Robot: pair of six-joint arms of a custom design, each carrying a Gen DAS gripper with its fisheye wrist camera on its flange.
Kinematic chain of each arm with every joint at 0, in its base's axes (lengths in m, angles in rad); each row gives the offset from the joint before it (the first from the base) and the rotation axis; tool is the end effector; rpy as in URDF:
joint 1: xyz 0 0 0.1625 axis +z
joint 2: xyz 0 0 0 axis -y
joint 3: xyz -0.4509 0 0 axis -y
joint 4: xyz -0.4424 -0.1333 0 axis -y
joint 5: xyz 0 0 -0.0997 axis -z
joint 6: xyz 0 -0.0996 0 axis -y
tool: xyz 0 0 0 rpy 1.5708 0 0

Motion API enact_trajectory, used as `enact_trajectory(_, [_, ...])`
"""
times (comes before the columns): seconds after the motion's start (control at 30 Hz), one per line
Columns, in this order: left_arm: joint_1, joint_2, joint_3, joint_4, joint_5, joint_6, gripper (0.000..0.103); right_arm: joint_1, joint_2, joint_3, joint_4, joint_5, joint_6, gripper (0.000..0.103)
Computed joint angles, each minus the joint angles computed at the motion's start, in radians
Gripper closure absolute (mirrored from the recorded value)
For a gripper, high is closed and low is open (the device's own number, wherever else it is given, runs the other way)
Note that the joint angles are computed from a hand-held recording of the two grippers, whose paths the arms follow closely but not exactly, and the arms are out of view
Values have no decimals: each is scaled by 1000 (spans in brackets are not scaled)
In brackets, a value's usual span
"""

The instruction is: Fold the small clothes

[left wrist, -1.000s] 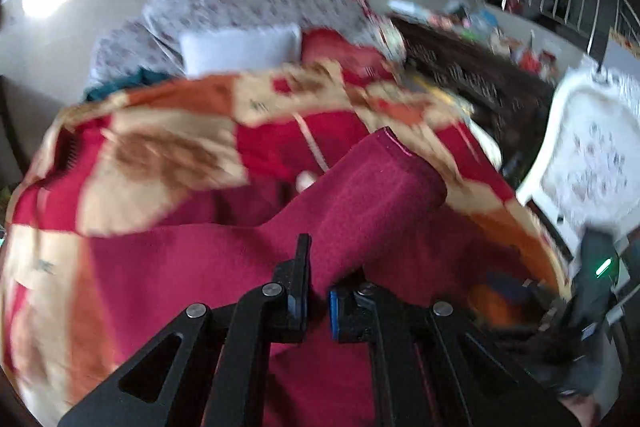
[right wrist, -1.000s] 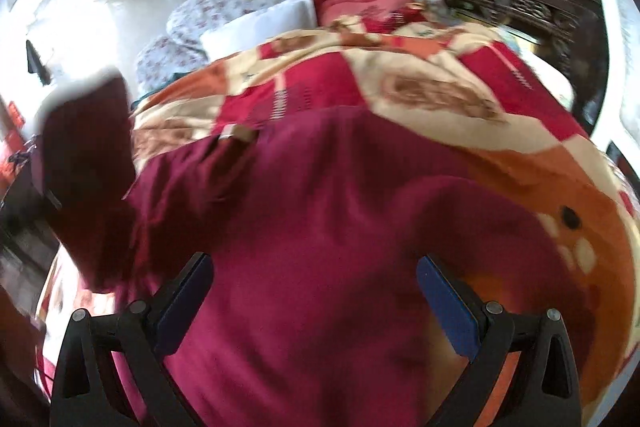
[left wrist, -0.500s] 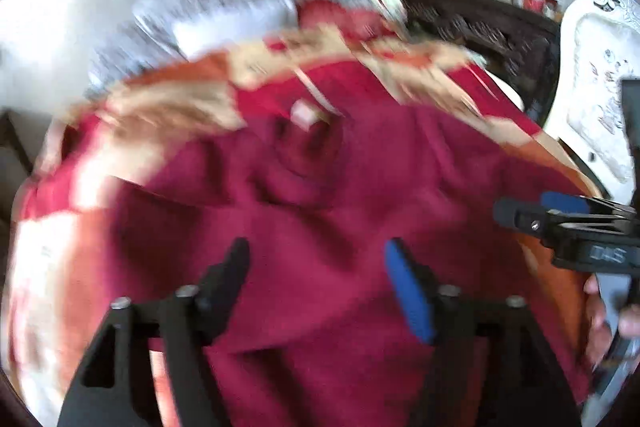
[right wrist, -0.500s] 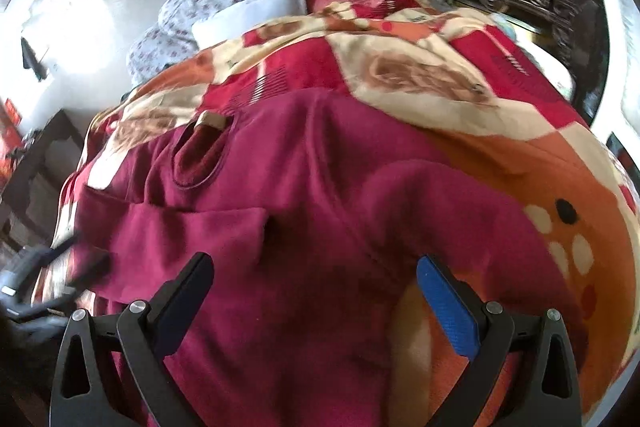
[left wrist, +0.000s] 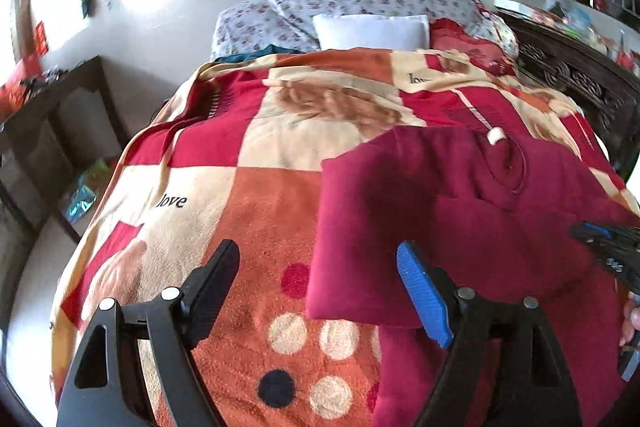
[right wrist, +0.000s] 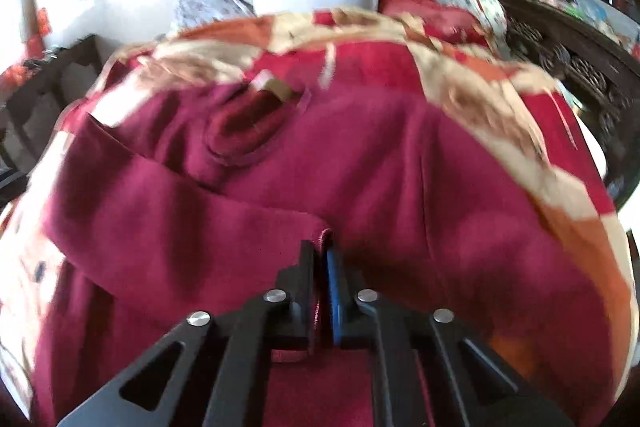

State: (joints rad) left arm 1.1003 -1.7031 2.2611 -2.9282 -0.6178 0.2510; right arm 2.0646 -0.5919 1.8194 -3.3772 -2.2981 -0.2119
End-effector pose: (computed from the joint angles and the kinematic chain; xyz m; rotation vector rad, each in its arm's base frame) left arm -0.0022 -0.4776 0.4065 0.3111 2.1145 -0.9949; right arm 0.3659 -0.5381 -0.0102 0.5688 -2.3243 0.8282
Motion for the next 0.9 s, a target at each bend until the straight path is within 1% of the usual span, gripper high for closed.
enact_trajectory(0.07, [0, 9, -6, -18, -1, -2, 23, 15, -20, 9, -56, 0, -34, 97])
enact_trajectory(0.1, [-3, 15, -7, -33, 1, 3, 23, 26, -30, 16, -125, -21, -67, 97])
enact_trajectory(0.13, [-7, 18, -6, -44, 2, 7, 23, 31, -30, 13, -161, -47, -87, 97])
enact_trajectory(0.17, [-12, 23, -3, -54, 4, 15, 23, 37, -24, 1, -222, -108, -128, 97])
enact_trajectory(0.2, [-15, 33, -2, -68, 7, 28, 23, 35, -17, -14, -255, -163, -154, 97])
enact_trajectory(0.23, [-18, 46, 0, -79, 19, 41, 23, 23, -19, -15, -254, -188, -150, 97])
enact_trajectory(0.3, [-11, 75, -3, -69, 34, 45, 23, -6, -27, -16, -175, -201, -93, 97])
enact_trajectory(0.37, [-2, 96, -7, -52, 39, 36, 22, -32, -8, -29, -121, -228, -72, 97])
enact_trajectory(0.43, [3, 109, -11, -38, 44, 22, 23, -39, -3, -31, -72, -237, -50, 96])
enact_trajectory(0.47, [5, 112, -12, -40, 37, 22, 23, -38, 0, -32, -67, -247, -49, 94])
enact_trajectory(0.5, [5, 116, -14, -46, 34, 24, 22, -35, -7, -22, -81, -241, -45, 85])
enact_trajectory(0.53, [5, 123, -17, -55, 36, 29, 23, -34, -16, -11, -96, -228, -34, 60])
enact_trajectory(0.57, [6, 135, -25, -66, 39, 36, 23, -28, -29, 3, -127, -202, -12, 45])
enact_trajectory(0.6, [8, 146, -31, -79, 40, 42, 22, -20, -31, 10, -176, -186, -15, 22])
enact_trajectory(0.63, [11, 160, -40, -95, 43, 48, 22, -12, -29, 15, -234, -168, -38, 19])
enact_trajectory(0.67, [17, 176, -52, -106, 39, 50, 23, -1, -24, 15, -262, -157, -62, 19])
enact_trajectory(0.7, [23, 190, -63, -113, 34, 50, 23, 10, -16, 6, -257, -152, -83, 20])
enact_trajectory(0.73, [30, 205, -74, -119, 35, 51, 22, 16, -10, -3, -239, -145, -91, 23])
enact_trajectory(0.77, [39, 233, -90, -137, 53, 55, 22, 19, -8, -9, -185, -109, -95, 27])
enact_trajectory(0.83, [60, 278, -116, -165, 82, 69, 23, 14, -5, -20, -81, -62, -69, 53])
enact_trajectory(0.87, [72, 299, -130, -170, 96, 74, 22, 4, 6, -36, -8, -34, -45, 57])
enact_trajectory(0.9, [86, 321, -143, -174, 114, 80, 22, -2, 18, -48, 24, -29, -36, 61])
